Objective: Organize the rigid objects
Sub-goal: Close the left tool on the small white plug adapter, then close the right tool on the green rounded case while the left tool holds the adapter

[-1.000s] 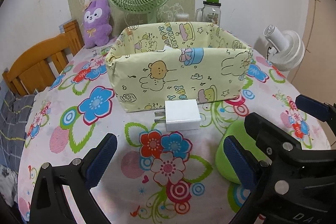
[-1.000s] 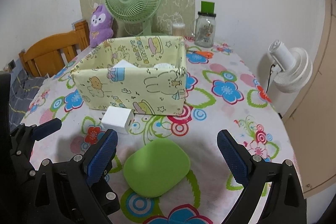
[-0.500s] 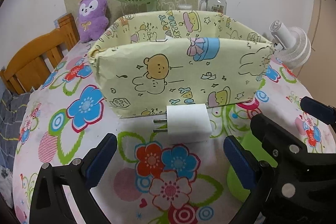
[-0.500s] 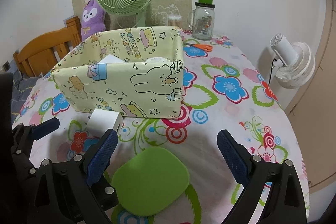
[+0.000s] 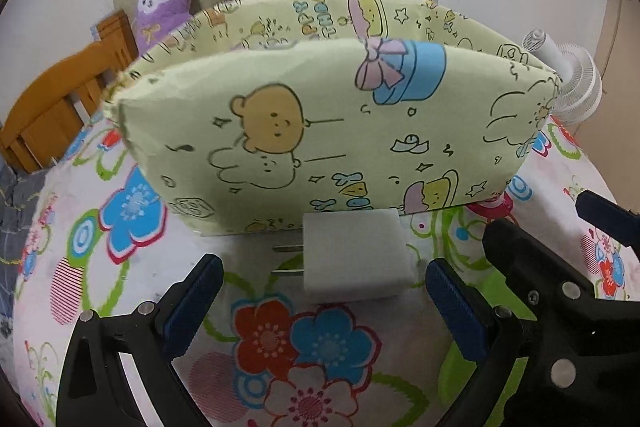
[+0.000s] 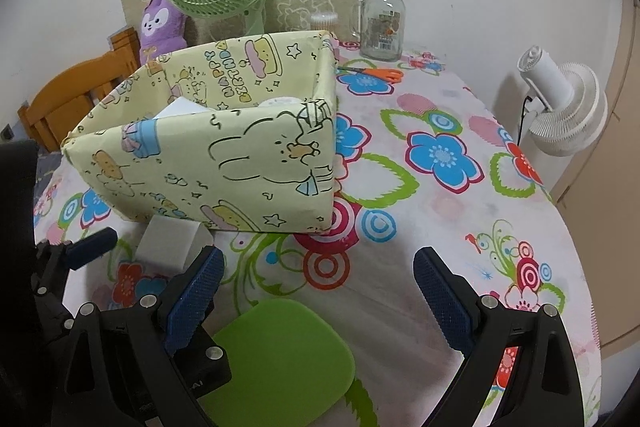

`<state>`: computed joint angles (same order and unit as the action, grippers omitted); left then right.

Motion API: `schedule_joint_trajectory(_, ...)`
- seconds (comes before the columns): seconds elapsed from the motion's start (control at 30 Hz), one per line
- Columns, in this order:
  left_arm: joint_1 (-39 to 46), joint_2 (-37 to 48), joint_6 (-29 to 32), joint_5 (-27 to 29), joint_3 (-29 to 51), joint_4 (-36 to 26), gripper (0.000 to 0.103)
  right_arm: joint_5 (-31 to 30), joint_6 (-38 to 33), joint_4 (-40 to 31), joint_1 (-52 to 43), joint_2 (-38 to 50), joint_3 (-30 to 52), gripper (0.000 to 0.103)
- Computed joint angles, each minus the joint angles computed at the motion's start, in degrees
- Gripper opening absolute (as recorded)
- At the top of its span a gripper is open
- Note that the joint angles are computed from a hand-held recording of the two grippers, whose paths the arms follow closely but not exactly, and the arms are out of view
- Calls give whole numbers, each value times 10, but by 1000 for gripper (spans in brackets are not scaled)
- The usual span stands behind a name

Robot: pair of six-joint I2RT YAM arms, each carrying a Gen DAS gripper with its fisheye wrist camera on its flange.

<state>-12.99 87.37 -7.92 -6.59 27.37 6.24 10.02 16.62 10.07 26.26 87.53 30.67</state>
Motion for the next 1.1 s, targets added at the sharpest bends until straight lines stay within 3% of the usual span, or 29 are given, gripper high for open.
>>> schedule_joint_trajectory(0.2,0,11,-8,6,8,-3,92,-22,4,12,-14,17,6,97)
schedule_joint_trajectory(0.3,4,6,-5,12,5,5,76,-28,12,13,-19,20,7,97)
schedule_joint_trajectory(0.33,4,1,-4,14,1,9,66,-27,16,12,-19,21,8,97)
schedule_joint_trajectory(0.37,6,-1,-2,17,1,9,65,-28,19,11,-19,21,7,97)
schedule_joint_trajectory(0.6,-4,-34,0,9,-25,2,64,-24,14,-2,-9,-1,-6,97)
schedule_joint_trajectory(1.1,-45,-199,-22,-30,-106,-77,64,3,44,-42,47,-83,-63,97)
